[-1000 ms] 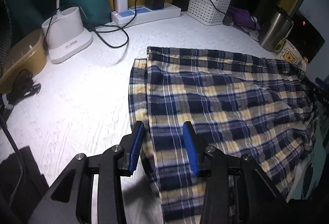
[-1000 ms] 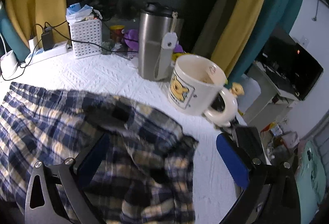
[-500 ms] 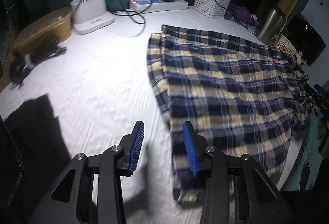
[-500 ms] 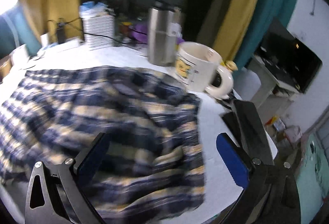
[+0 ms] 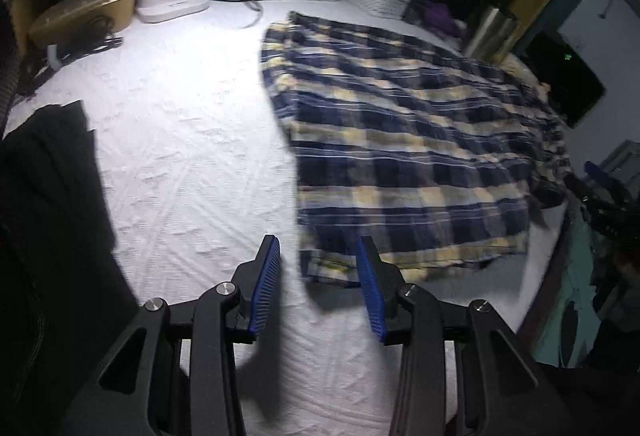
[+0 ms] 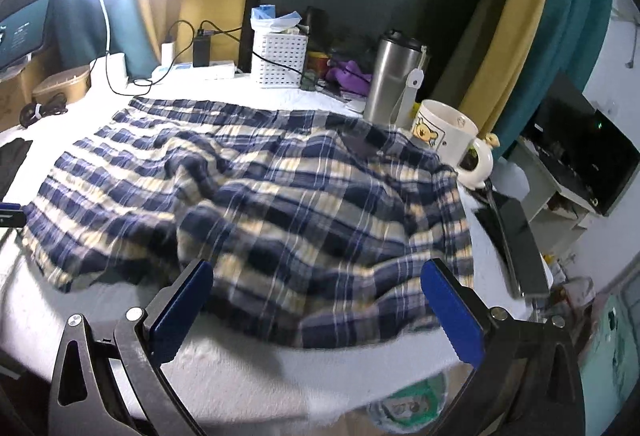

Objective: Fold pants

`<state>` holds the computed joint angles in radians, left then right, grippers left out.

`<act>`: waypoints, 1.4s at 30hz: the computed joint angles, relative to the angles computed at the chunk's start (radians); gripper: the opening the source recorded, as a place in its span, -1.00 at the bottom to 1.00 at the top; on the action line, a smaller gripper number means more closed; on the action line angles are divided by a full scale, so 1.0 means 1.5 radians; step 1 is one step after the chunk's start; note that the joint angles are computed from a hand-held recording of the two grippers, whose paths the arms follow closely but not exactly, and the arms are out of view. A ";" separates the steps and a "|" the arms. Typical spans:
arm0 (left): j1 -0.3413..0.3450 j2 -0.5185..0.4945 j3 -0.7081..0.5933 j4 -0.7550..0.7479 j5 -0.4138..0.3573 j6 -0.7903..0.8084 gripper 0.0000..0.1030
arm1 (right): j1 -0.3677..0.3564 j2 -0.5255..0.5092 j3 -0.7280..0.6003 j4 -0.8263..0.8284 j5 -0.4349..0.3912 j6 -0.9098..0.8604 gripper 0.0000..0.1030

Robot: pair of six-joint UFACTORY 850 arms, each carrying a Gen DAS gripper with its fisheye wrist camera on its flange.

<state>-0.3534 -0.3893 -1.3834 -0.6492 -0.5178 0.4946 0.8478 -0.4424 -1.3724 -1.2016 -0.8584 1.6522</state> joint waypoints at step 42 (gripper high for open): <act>-0.029 -0.098 -0.207 0.115 -0.039 -0.141 0.57 | -0.059 0.030 0.063 -0.078 0.088 0.105 1.00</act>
